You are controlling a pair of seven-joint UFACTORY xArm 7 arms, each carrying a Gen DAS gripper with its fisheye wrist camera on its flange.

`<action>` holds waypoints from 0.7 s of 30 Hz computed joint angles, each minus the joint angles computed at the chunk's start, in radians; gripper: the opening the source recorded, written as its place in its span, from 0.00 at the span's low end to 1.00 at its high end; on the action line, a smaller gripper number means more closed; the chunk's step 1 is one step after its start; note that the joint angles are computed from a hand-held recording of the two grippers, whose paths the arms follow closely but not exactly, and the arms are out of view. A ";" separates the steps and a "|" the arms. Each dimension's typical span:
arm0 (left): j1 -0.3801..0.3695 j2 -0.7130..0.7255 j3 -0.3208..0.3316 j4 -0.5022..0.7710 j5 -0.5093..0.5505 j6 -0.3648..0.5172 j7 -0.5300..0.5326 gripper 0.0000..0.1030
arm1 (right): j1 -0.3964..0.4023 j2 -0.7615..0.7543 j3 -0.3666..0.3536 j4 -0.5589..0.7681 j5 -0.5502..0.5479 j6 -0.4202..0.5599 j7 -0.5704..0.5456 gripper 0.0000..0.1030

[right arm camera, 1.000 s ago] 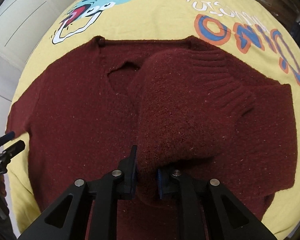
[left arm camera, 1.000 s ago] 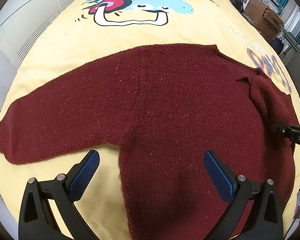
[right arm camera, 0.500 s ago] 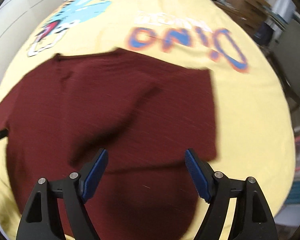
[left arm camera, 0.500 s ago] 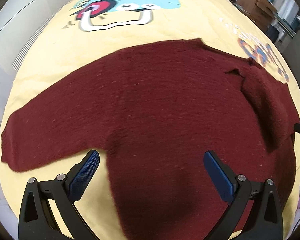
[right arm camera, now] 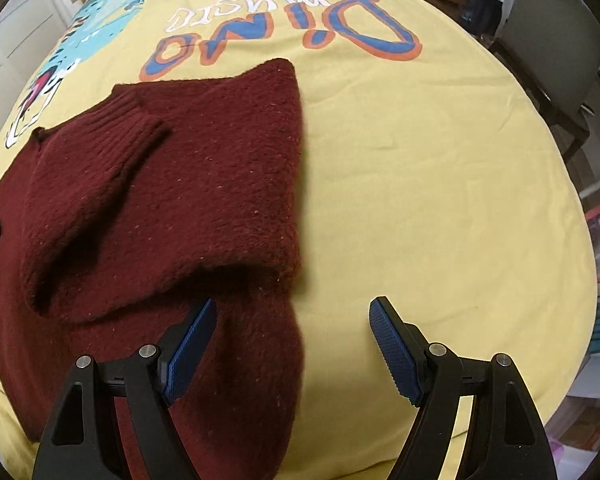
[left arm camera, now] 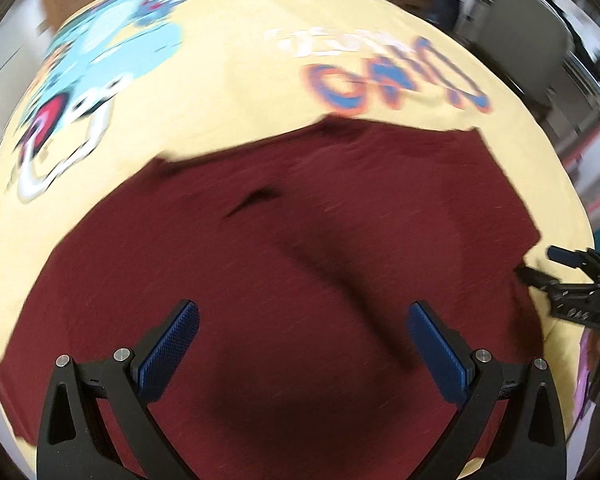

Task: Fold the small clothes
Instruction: 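Grasp the other sleeve cuff with the left gripper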

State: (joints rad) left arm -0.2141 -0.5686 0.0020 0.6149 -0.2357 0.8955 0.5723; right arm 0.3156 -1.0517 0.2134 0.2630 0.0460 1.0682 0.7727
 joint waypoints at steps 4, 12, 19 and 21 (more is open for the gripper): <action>-0.062 0.058 -0.078 0.010 0.003 -0.049 -0.027 0.99 | -0.005 0.010 -0.015 -0.015 0.007 -0.039 -0.005 0.78; -0.131 0.232 -0.176 0.029 0.120 -0.162 -0.109 0.96 | -0.004 0.015 -0.029 -0.048 0.017 -0.078 -0.013 0.78; -0.133 0.353 -0.177 0.051 0.235 -0.222 -0.170 0.70 | -0.006 0.047 -0.031 -0.060 0.021 -0.113 -0.015 0.77; -0.132 0.346 -0.156 0.053 0.212 -0.237 -0.143 0.32 | -0.006 0.061 -0.034 -0.056 0.022 -0.127 -0.018 0.77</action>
